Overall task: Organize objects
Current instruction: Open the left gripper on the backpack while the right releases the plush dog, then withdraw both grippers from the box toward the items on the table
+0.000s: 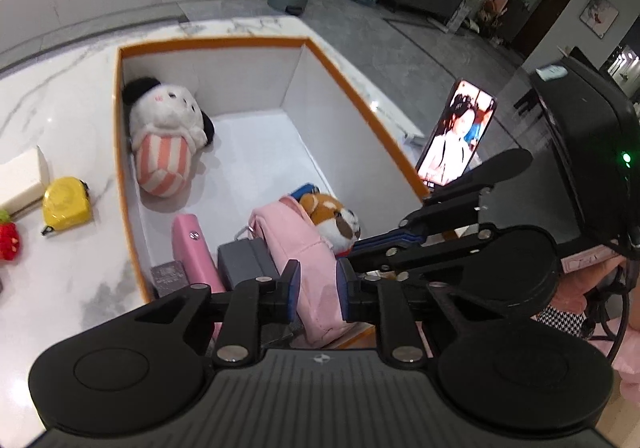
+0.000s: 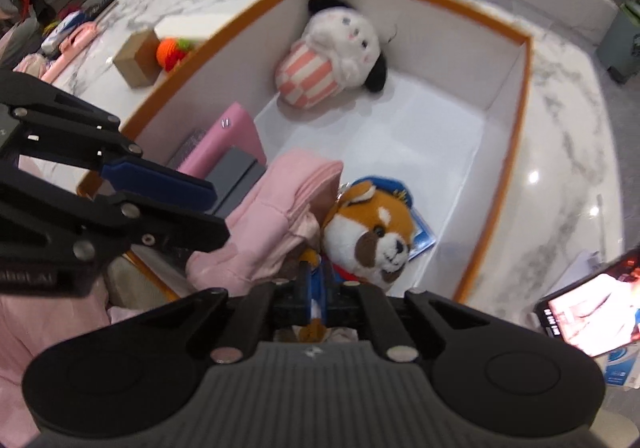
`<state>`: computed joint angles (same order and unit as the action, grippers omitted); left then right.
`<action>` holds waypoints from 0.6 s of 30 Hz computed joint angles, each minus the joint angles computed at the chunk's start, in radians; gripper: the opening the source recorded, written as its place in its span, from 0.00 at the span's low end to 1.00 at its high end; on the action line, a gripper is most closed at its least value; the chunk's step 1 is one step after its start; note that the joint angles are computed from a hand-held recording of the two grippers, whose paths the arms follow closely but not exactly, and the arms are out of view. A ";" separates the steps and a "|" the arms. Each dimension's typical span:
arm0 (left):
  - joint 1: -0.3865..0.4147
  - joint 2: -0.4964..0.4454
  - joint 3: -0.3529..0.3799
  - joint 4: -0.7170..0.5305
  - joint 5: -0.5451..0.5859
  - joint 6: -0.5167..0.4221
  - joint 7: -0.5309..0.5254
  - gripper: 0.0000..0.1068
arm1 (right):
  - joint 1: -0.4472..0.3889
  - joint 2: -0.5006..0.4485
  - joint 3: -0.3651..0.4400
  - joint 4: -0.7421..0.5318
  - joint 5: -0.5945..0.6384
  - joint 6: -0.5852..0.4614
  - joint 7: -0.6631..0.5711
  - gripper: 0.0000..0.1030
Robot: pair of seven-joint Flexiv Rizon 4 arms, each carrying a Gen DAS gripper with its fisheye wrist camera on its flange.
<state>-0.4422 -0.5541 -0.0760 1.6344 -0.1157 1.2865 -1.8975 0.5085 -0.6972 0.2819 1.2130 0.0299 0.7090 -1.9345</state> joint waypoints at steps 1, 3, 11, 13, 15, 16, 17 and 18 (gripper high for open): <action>-0.009 0.008 0.014 0.006 0.011 0.011 -0.011 0.20 | -0.002 0.013 0.001 0.018 0.004 0.025 -0.002 0.06; -0.032 0.026 0.047 0.020 0.044 0.038 -0.040 0.20 | -0.018 0.036 0.020 0.048 0.029 0.076 -0.025 0.07; -0.209 0.088 0.306 0.034 0.307 0.094 -0.289 0.27 | -0.063 0.090 0.111 0.128 0.169 0.307 -0.086 0.17; -0.271 0.104 0.393 0.026 0.408 0.074 -0.388 0.30 | -0.079 0.089 0.150 0.129 0.217 0.356 -0.124 0.29; -0.307 0.127 0.443 0.025 0.489 0.043 -0.457 0.32 | -0.076 0.089 0.166 0.136 0.239 0.414 -0.147 0.29; -0.315 0.141 0.455 0.029 0.520 0.026 -0.484 0.33 | -0.072 0.087 0.172 0.137 0.241 0.434 -0.157 0.29; -0.323 0.156 0.468 0.034 0.551 0.009 -0.515 0.35 | -0.066 0.087 0.174 0.135 0.239 0.442 -0.159 0.29; -0.325 0.172 0.475 0.042 0.580 -0.003 -0.538 0.35 | -0.062 0.083 0.178 0.127 0.237 0.436 -0.158 0.29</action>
